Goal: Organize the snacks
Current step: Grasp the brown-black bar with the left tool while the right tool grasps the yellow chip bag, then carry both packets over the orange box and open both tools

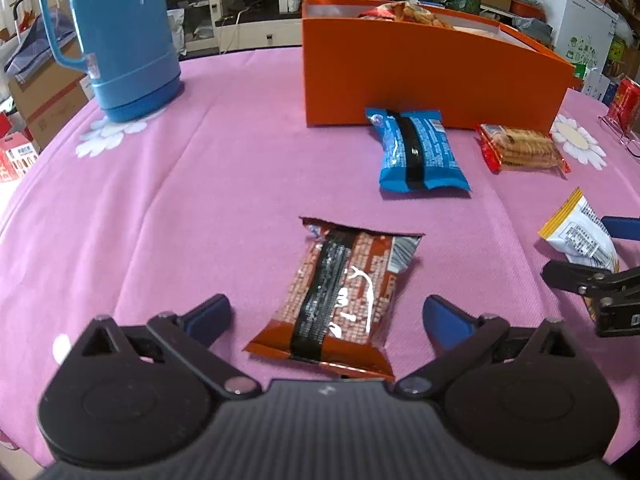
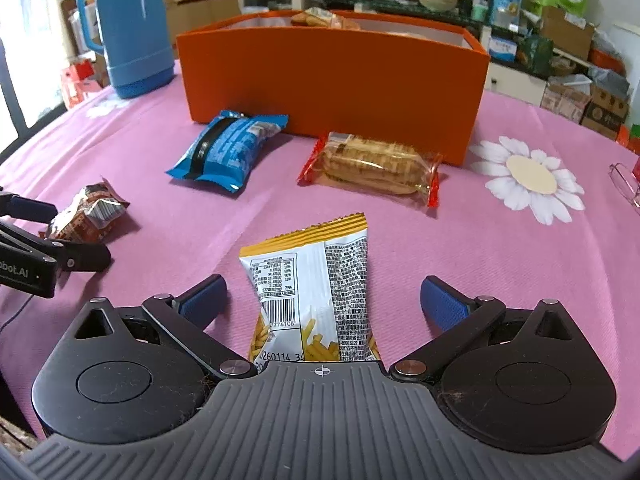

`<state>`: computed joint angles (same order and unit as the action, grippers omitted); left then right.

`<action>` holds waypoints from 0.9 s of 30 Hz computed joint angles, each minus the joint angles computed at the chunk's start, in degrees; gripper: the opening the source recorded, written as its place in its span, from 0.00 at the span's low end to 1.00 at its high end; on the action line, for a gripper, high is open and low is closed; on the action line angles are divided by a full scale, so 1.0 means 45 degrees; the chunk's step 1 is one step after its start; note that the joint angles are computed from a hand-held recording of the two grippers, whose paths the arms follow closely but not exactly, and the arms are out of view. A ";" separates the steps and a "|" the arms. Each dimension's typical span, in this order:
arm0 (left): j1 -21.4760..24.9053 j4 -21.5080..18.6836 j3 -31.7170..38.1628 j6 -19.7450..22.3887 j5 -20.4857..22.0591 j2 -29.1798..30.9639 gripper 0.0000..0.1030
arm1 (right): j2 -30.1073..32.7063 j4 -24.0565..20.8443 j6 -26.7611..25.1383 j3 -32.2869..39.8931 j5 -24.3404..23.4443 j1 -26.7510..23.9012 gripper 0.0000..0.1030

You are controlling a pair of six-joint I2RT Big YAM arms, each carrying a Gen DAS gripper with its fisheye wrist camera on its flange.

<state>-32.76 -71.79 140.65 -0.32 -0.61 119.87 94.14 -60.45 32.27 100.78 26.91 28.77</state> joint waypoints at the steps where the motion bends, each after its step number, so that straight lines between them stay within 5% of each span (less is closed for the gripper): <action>1: 0.0002 0.0015 -0.0003 -0.0004 0.0006 -0.0002 0.99 | -0.0010 -0.0038 -0.0003 0.0034 -0.0062 -0.0005 0.88; 4: -0.0006 0.0188 -0.0153 0.0055 0.0047 -0.0067 0.99 | -0.0549 0.0952 -0.0428 -0.0601 0.0288 0.0101 0.88; 8: -0.0032 0.0402 -0.0275 0.0261 0.0237 -0.0126 0.93 | -0.0485 0.0582 0.0206 -0.0579 -0.0482 -0.0120 0.83; 10: -0.0042 0.0927 -0.0737 0.0482 0.0526 -0.0427 0.61 | -0.0319 0.0370 -0.0263 -0.0378 -0.0111 0.0008 0.68; 11: -0.0079 0.0981 -0.0737 0.0559 0.0358 -0.0455 0.54 | -0.0356 0.0519 -0.0444 -0.0440 -0.0128 0.0032 0.62; 13: -0.0053 0.0809 -0.0588 0.0400 0.0399 -0.0407 0.49 | -0.0479 0.0729 -0.0470 -0.0526 -0.0247 0.0042 0.24; 20: 0.0150 0.0465 -0.0650 -0.0527 0.1036 -0.0730 0.44 | -0.1425 0.1474 0.0363 -0.1439 -0.0562 0.0077 0.18; 27: 0.0057 0.0596 -0.0692 -0.0429 0.0906 -0.0720 0.44 | -0.2385 0.2397 0.1599 -0.2335 -0.0139 -0.0147 0.18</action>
